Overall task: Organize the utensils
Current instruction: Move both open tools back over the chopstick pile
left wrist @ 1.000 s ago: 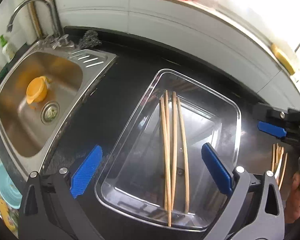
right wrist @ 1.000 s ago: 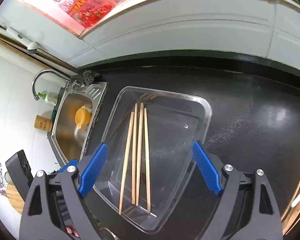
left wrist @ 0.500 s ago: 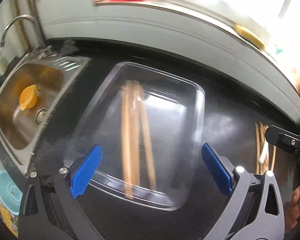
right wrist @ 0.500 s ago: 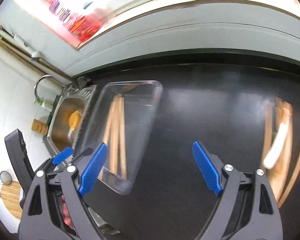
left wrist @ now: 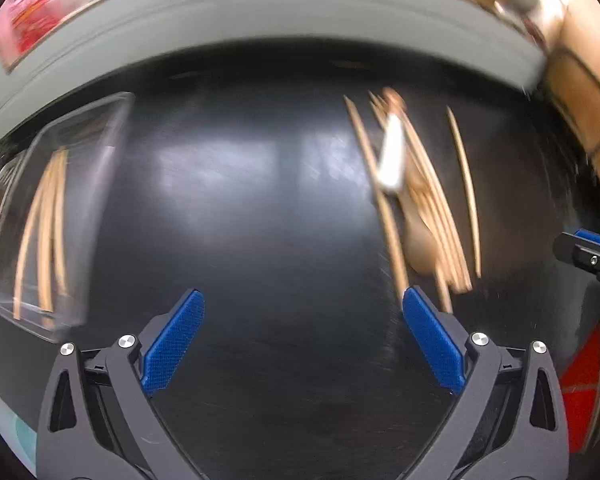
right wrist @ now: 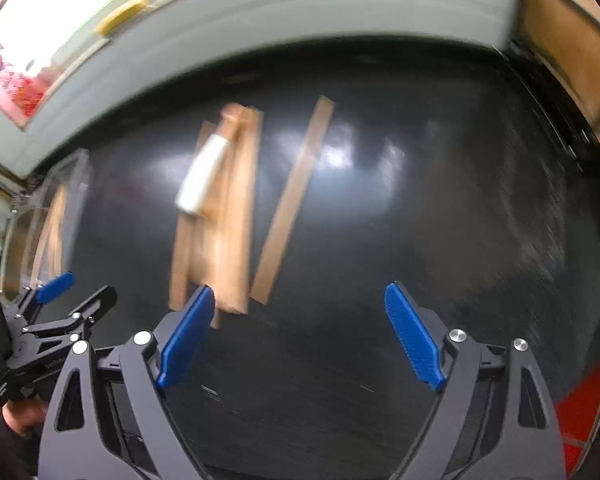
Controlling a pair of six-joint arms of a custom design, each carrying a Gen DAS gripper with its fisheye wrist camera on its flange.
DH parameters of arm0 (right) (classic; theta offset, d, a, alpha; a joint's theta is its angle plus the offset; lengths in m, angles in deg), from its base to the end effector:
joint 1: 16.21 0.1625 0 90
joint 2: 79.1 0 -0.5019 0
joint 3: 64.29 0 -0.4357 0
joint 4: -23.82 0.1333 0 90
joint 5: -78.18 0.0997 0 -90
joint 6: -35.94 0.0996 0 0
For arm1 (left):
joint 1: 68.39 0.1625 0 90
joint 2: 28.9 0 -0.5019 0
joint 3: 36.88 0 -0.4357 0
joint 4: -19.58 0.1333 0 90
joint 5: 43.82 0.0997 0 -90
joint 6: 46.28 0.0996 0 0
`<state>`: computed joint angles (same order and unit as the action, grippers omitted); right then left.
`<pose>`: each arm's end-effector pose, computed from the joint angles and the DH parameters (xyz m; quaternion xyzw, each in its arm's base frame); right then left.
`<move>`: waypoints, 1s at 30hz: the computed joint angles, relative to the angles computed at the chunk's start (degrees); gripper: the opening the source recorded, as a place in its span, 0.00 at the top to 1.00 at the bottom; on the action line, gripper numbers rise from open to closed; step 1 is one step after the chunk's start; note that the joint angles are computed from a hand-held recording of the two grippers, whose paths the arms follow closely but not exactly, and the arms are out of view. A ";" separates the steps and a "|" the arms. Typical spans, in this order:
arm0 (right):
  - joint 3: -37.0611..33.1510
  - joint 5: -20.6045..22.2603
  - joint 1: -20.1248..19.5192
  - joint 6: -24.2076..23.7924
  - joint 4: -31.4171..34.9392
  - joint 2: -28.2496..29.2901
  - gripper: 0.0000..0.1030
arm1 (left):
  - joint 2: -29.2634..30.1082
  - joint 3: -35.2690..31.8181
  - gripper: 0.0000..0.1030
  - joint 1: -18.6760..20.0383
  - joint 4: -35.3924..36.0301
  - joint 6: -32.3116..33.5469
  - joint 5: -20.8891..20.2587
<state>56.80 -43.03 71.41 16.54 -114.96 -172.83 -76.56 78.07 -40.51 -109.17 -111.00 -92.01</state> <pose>0.0618 -0.4812 0.4202 0.0906 -0.9433 0.1258 0.2934 -0.4002 -0.4376 0.0187 0.0674 0.9071 -0.2062 0.3607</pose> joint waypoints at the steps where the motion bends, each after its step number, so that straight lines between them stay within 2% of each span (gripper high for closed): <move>1: 0.40 -0.38 -1.50 -1.12 0.22 -0.90 0.18 | 1.11 -0.47 0.06 -0.06 -0.09 0.29 -0.57; 7: 1.43 -0.50 -6.64 -4.49 1.49 -3.82 0.18 | 5.91 -2.82 0.06 0.90 0.34 0.14 -1.42; 15: 2.20 -2.21 -6.44 -5.46 -0.62 -2.91 0.18 | 6.71 -3.10 0.05 3.11 -0.40 1.76 2.19; 21: 1.18 -3.11 -3.47 -2.02 -3.30 2.72 0.18 | 4.40 -2.34 0.05 5.91 -0.62 3.68 3.71; 23: 0.60 -3.80 -2.21 -1.50 -6.00 5.32 0.18 | 4.04 -2.28 0.05 6.77 -1.92 5.71 3.87; 30: -2.12 -7.21 -0.52 0.78 -13.56 14.04 0.18 | 5.57 -4.76 0.05 9.79 -8.37 19.21 4.81</move>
<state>54.68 -50.24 70.90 17.32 -128.53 -158.79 -70.99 73.31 -30.72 -117.54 -91.80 -87.20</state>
